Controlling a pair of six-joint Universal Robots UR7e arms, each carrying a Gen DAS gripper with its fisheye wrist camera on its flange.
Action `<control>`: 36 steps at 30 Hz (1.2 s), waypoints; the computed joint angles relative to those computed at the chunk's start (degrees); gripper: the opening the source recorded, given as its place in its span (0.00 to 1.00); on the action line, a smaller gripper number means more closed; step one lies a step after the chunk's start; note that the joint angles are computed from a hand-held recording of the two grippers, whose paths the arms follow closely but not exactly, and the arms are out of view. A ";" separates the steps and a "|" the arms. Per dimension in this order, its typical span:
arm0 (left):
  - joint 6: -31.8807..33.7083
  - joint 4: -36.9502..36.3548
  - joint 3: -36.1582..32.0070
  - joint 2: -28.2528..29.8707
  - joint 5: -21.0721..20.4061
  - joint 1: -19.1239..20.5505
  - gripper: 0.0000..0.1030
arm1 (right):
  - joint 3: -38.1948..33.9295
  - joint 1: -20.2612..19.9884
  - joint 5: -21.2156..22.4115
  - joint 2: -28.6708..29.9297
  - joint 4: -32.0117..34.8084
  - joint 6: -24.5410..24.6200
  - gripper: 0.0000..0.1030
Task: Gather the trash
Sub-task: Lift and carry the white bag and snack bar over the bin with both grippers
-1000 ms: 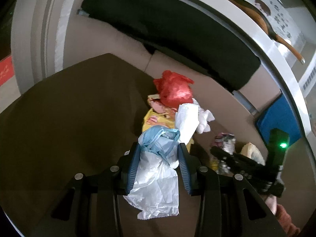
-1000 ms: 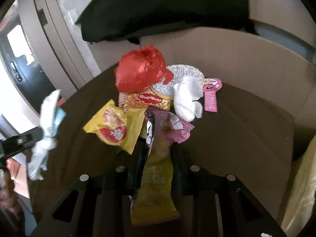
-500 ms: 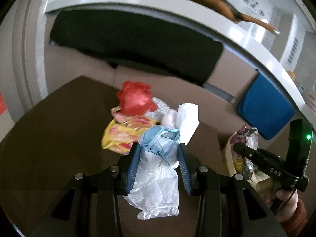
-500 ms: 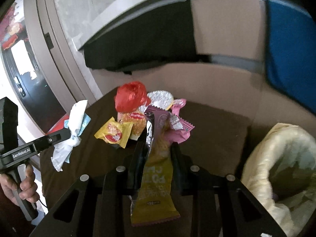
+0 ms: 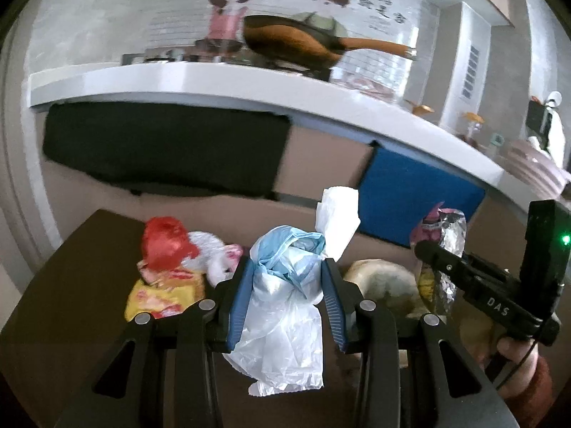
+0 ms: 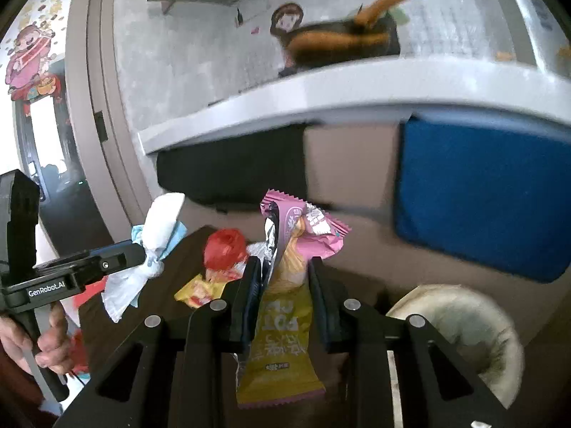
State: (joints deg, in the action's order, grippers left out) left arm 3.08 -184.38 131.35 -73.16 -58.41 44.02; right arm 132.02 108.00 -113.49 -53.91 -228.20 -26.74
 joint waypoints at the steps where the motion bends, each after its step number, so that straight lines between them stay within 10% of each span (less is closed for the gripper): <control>1: 0.02 0.89 -0.44 -0.25 0.24 -0.96 0.39 | 0.35 0.30 -0.32 -0.74 -0.26 -0.33 0.24; 18: 3.24 -2.78 -7.32 8.06 -2.10 -6.74 0.39 | 4.05 1.49 -8.58 -11.11 -9.14 -7.41 0.24; 36: -1.37 -1.79 -16.06 26.80 -6.95 -2.16 0.39 | 9.20 -14.34 -0.92 -17.66 -2.99 -3.32 0.25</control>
